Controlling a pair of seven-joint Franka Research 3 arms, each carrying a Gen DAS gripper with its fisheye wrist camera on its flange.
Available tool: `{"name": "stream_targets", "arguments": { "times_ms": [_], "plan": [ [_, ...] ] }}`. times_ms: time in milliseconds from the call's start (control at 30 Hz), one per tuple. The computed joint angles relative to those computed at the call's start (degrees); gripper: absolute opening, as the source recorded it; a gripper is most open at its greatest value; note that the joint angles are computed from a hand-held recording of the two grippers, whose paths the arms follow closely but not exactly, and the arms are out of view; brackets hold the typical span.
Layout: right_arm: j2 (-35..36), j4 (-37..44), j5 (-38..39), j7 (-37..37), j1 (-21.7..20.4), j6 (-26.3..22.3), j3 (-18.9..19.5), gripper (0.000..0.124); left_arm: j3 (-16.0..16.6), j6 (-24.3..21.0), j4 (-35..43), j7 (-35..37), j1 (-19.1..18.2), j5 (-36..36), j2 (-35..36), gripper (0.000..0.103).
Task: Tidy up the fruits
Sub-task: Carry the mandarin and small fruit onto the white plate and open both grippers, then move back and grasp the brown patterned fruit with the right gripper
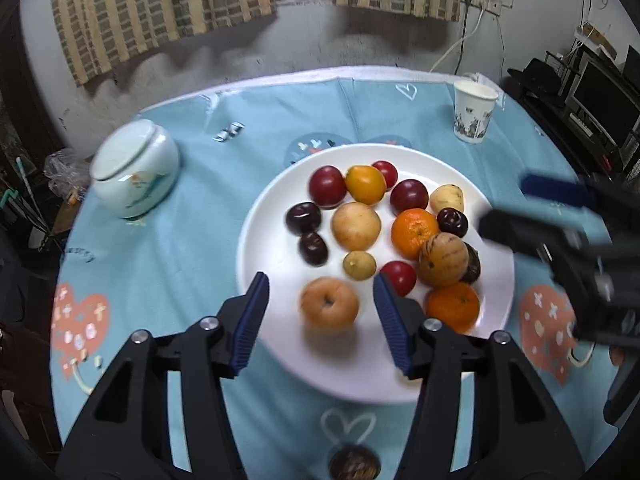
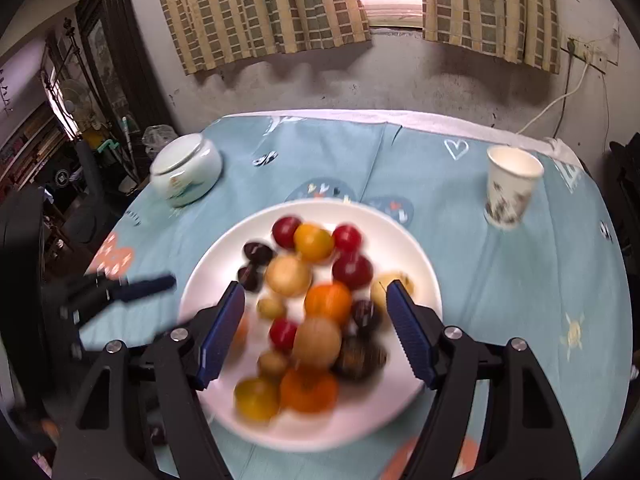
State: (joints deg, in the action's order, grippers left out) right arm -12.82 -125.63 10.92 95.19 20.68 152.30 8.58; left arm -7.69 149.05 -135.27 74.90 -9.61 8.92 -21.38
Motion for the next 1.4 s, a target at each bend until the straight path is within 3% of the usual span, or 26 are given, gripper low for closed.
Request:
{"name": "stream_targets", "arguments": {
  "times_ms": [67, 267, 467, 700, 1000, 1067, 1133, 1167, 1400],
  "plan": [
    [-4.3, -4.2, 2.2, -1.4, 1.4, 0.1, -0.1, 0.074, 0.9, -0.3, -3.0, 0.2, 0.1, -0.5, -4.5, 0.068],
    [-13.6, -15.2, 4.7, -3.8, 6.2, -1.8, 3.2, 0.074, 3.8, -5.1, -14.9, -0.8, 1.6, -1.2, -20.5, 0.077],
    [-13.0, -18.0, 4.7, -1.4, 9.2, -1.3, 5.7, 0.074, 4.6, -13.9, -24.8, -1.3, -0.2, -3.1, -33.6, 0.077],
    [-8.6, -15.2, -0.9, -0.6, 9.1, -1.5, 7.3, 0.074, 5.3, -20.4, -29.9, -1.8, -1.8, -5.1, -41.3, 0.077],
    [0.6, -8.5, -7.9, -2.3, 9.2, -3.1, 7.0, 0.071, 6.1, -22.1, -31.1, -2.7, -0.7, -5.4, -44.5, 0.078],
    [2.5, -6.8, -7.7, -4.3, 10.0, -3.9, 6.3, 0.063, 6.0, -21.7, -30.7, -3.0, -0.6, -5.5, -43.4, 0.078],
    [3.9, -5.2, -6.4, -7.1, 10.9, -5.2, 5.7, 0.043, 5.9, -21.5, -30.4, -3.3, -0.6, -5.7, -42.6, 0.078],
    [4.1, -4.7, -7.3, -6.9, 10.9, -5.7, 5.8, 0.043, 5.9, -21.3, -30.2, -3.3, -0.8, -5.9, -42.1, 0.078],
    [-2.4, -8.9, 4.9, -11.0, 11.4, -5.7, 2.7, 0.043, 5.0, -16.7, -28.1, -2.1, -4.1, -7.2, -36.3, 0.078]
  ]
}}
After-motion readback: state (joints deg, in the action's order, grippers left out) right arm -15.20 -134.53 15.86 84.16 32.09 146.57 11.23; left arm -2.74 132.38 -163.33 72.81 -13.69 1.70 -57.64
